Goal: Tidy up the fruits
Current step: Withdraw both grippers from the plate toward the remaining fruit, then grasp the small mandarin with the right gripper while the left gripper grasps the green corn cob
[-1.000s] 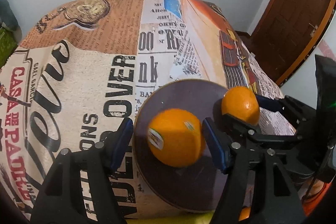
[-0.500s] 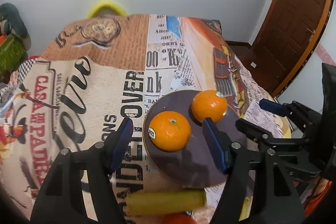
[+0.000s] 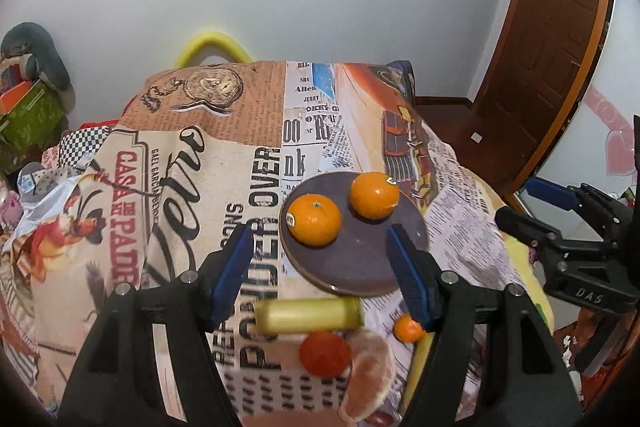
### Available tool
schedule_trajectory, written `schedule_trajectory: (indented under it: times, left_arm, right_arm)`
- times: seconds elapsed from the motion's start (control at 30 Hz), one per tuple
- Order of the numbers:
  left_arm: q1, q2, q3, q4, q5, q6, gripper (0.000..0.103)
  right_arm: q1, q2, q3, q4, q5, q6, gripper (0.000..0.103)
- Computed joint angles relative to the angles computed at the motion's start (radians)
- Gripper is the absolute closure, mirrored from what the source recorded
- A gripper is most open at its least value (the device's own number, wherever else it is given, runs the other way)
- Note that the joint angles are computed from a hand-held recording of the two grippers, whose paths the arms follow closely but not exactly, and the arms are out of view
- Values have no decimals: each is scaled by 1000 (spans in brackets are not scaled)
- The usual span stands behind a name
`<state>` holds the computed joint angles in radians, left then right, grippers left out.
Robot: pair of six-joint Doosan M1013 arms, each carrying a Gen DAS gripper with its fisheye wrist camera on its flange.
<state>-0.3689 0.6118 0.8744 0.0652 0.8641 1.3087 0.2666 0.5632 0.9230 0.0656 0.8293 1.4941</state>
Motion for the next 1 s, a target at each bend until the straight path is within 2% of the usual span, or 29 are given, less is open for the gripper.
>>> schedule_trajectory:
  times: [0.13,0.23,0.5,0.63,1.0]
  left_arm:
    - [-12,-57,86,13,-40,-13,35]
    - [-21,-98,149,7,-67,-8,35]
    - [-38,-161,267,-6,-88,12,35]
    - [-46,-166,294,-22,-75,19,35]
    - [-81,-116,275,-125,0,80,37]
  right_arm:
    - [2,-51,67,-7,-33,5,35]
    - [3,-94,136,-22,-64,21,29]
    - [-2,-158,263,-68,-63,65,29]
    - [-5,-178,316,-102,-55,88,29]
    - [-23,-197,411,-31,-40,71,29]
